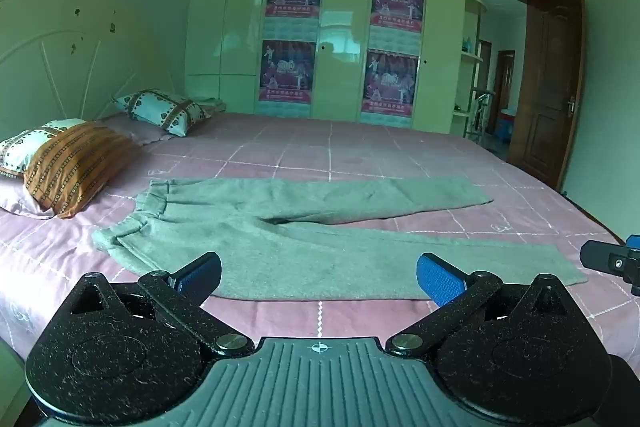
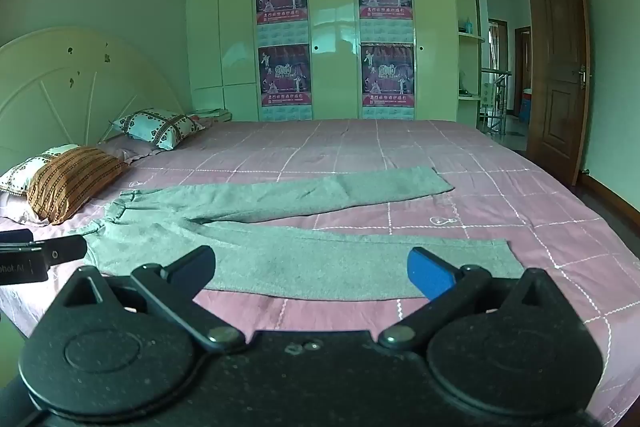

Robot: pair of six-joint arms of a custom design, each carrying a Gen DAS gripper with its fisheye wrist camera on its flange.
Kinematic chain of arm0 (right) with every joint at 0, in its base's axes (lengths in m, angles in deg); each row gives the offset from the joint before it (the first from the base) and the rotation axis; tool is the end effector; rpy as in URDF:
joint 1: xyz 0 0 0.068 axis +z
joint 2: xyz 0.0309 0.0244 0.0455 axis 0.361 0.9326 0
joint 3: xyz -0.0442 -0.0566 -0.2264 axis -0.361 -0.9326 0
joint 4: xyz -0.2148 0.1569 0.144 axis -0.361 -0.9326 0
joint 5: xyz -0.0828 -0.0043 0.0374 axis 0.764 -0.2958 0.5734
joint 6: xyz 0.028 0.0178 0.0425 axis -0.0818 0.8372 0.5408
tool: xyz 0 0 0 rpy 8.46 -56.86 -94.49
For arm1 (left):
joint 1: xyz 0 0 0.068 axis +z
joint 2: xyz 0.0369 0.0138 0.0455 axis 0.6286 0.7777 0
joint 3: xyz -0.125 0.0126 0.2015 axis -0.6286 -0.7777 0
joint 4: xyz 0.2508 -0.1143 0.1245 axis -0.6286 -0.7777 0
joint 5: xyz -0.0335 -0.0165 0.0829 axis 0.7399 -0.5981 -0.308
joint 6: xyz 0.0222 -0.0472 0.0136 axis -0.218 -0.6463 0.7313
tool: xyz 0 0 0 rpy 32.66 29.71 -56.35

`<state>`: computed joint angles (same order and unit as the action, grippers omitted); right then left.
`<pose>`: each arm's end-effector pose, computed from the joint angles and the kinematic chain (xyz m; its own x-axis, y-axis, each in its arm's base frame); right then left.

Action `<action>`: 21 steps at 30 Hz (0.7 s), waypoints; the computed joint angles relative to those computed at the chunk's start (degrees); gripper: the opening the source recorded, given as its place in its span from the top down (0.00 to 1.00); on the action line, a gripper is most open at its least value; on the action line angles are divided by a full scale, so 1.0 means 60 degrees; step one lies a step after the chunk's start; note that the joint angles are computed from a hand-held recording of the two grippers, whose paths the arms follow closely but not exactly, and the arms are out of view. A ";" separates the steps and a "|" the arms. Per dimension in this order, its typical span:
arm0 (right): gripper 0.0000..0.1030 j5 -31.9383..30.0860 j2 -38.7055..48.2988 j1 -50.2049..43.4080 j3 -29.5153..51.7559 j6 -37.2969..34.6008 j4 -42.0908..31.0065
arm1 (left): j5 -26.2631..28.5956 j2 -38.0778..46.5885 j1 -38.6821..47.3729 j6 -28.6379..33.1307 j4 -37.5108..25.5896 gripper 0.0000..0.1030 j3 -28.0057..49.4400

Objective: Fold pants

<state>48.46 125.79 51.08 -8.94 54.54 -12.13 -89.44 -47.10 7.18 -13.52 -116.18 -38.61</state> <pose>0.2022 0.1165 0.3032 -0.3404 -0.1550 -0.9274 -0.4903 0.8709 0.0344 0.1209 -0.0429 0.2796 -0.3120 -0.2245 -0.9232 -0.4273 0.9010 -0.0747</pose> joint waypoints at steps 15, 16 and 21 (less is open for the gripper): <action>0.06 0.0142 -0.0006 0.0190 -0.0016 -0.0048 -0.0054 | -0.0258 0.0351 -0.0407 -0.0249 -0.0255 0.00 0.0207; 0.06 0.0097 0.0013 0.0147 0.0015 -0.0045 -0.0075 | -0.0279 0.0379 -0.0420 -0.0265 -0.0272 0.00 0.0235; 0.06 0.0119 0.0041 0.0157 0.0053 -0.0014 -0.0103 | -0.0212 0.0388 -0.0352 -0.0164 -0.0189 0.00 0.0204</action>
<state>49.18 126.03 52.02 -8.62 54.46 -12.75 -90.72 -44.77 5.07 -14.51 -117.31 -37.38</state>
